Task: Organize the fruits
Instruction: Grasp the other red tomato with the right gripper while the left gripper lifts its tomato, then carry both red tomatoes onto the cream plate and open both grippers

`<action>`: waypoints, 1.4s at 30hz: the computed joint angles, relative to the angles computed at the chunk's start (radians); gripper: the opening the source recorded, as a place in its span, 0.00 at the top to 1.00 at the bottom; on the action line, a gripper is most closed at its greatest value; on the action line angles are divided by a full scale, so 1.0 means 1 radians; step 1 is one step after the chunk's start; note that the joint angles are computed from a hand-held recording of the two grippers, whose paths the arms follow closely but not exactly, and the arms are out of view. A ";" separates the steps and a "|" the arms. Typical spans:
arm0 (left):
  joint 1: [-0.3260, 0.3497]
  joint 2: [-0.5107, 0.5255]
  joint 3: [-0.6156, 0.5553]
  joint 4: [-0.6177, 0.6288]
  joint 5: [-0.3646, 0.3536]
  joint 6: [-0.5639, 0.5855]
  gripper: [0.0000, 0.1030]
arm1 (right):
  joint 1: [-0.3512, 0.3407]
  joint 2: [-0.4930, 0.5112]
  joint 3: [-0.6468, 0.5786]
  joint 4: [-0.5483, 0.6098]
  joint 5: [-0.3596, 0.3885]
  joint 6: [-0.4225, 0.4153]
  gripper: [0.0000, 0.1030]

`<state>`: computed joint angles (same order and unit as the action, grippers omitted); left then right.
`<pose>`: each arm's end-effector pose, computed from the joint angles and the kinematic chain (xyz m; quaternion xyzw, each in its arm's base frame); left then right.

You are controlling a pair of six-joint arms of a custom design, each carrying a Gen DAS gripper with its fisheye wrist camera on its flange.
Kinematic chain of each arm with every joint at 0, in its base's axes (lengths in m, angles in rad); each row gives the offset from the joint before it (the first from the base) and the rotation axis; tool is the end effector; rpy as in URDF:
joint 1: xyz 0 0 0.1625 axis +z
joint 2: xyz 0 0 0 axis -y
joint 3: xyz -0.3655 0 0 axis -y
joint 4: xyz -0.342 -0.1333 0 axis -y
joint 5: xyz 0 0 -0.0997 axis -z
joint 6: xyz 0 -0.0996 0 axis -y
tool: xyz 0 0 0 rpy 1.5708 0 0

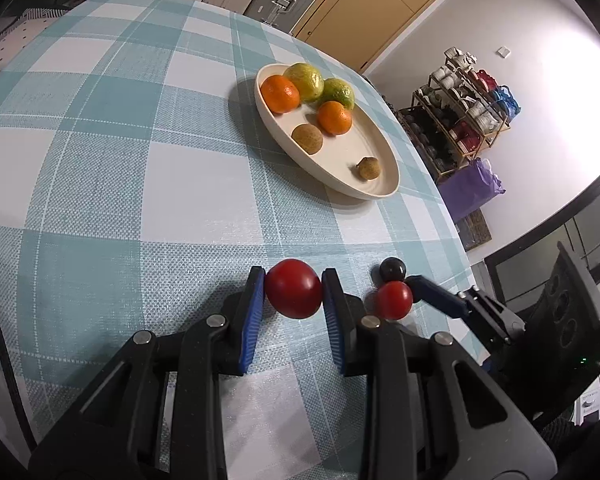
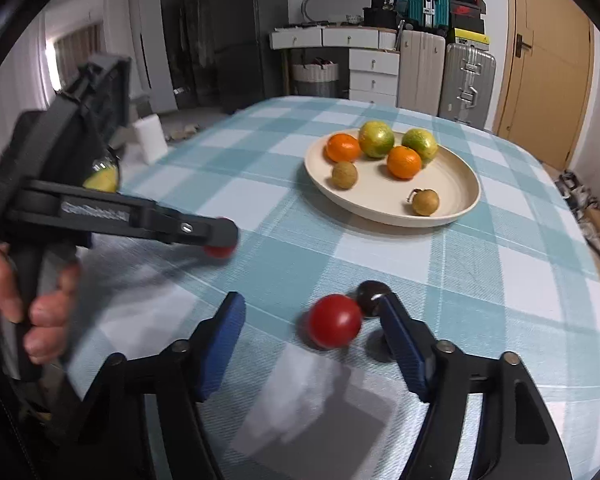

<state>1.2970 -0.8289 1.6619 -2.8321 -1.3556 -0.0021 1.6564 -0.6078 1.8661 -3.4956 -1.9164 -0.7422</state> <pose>-0.0156 -0.6273 0.1318 0.1090 0.9656 -0.2237 0.0749 0.1455 -0.5310 0.0338 0.3229 -0.8749 0.2526 0.2577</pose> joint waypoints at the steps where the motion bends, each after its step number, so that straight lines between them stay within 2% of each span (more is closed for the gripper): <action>1: 0.000 0.000 0.000 -0.001 0.001 -0.001 0.75 | 0.000 0.002 -0.006 0.013 -0.005 0.002 0.46; 5: 0.002 -0.001 0.000 0.003 0.003 -0.002 0.75 | 0.002 0.024 -0.031 0.019 -0.053 -0.003 0.56; 6: 0.002 -0.001 -0.001 0.005 0.004 -0.002 0.75 | 0.002 0.029 -0.036 0.014 -0.060 -0.008 0.65; 7: 0.002 0.000 -0.002 0.007 0.005 -0.004 0.75 | 0.003 0.032 -0.038 0.014 -0.065 -0.010 0.69; 16: -0.010 0.004 -0.007 0.007 0.024 -0.005 0.75 | -0.012 0.004 -0.009 0.004 0.001 -0.010 0.70; 26: -0.047 0.033 -0.066 0.030 0.065 0.003 0.75 | -0.041 -0.075 0.003 0.043 0.163 0.057 0.70; 33: -0.072 0.091 -0.187 0.086 0.099 0.007 0.75 | -0.079 -0.111 -0.056 0.113 0.260 0.122 0.70; 42: -0.092 0.210 -0.417 0.191 0.133 0.003 0.75 | -0.105 -0.120 -0.181 0.226 0.295 0.147 0.70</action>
